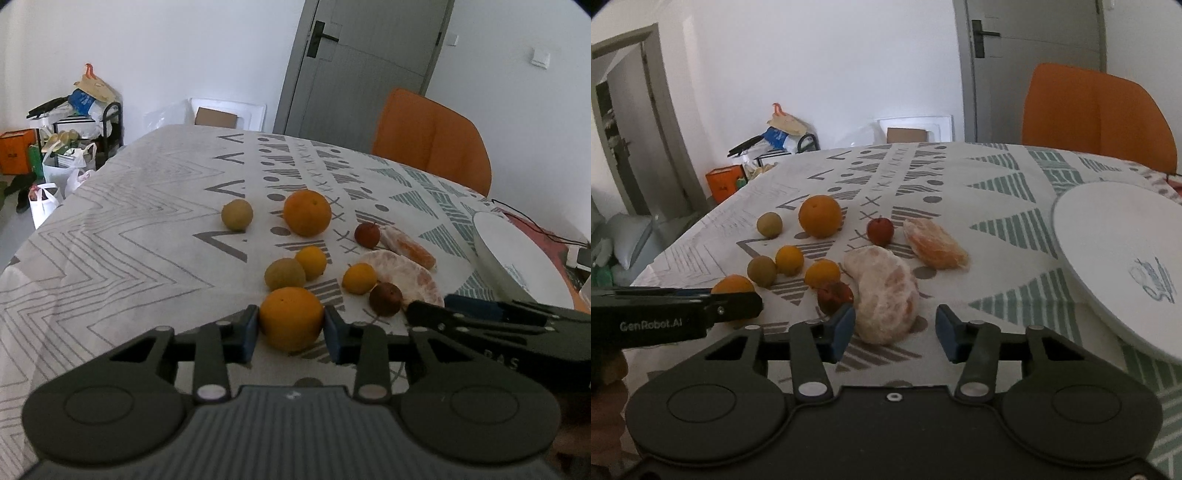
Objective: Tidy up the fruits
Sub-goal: 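Grasp the large orange with the left gripper while the right gripper grasps the peeled tangerine, then carry the orange with the left gripper while the right gripper carries the tangerine toward the white plate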
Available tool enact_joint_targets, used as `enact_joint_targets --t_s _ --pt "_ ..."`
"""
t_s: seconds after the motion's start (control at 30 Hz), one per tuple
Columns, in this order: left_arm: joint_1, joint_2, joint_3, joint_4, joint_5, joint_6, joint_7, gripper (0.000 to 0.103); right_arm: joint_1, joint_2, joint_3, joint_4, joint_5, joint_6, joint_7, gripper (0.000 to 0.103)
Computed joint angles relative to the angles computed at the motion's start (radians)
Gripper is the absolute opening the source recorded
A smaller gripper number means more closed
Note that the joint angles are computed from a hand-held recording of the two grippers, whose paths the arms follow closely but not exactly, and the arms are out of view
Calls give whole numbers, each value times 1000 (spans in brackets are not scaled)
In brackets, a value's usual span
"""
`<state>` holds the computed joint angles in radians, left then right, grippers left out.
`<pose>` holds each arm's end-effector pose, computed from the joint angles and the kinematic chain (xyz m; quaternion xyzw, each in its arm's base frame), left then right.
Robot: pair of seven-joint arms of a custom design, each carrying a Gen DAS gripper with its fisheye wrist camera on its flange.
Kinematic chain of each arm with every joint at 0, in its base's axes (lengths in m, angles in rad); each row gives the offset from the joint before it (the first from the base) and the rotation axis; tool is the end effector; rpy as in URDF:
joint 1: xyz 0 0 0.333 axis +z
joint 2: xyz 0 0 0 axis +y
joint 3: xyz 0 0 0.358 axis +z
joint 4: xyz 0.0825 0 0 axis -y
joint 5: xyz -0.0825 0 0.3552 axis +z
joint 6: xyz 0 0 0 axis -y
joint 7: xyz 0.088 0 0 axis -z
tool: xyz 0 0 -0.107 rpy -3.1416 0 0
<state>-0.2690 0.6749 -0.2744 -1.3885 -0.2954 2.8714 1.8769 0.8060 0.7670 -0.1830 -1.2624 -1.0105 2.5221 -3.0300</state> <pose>0.7034 -0.3270 0.4629 -0.4763 0.7716 -0.4050 0.1173 0.6060 0.5047 0.3987 -0.5405 0.7002 -0.3154 0.3436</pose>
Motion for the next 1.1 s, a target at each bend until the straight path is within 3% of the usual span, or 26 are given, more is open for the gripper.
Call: enact_joint_targets --t_s 0.07,0.13,0.3,0.67,0.83,1.1 --pt "2 -8 0 -10 -1 0 -1 35 0 10 -1 13 -3 1 -15 46" --pt "7 -20 -2 -28 -3 9 3 35 11 20 -3 33 3 -46 -47 37" --pt "18 -49 -13 -74 -11 29 22 36 34 -10 -13 -20 -33 -62 11 32" --pt "48 -108 -68 -188 -54 72 95 36 55 -130 48 -199 -135 -126 187 31" --pt "49 -128 -77 -226 -76 83 125 36 49 -148 88 -222 -161 -143 208 36" --pt "26 -124 -40 -217 -62 87 104 36 35 -100 89 -152 -158 -148 157 57"
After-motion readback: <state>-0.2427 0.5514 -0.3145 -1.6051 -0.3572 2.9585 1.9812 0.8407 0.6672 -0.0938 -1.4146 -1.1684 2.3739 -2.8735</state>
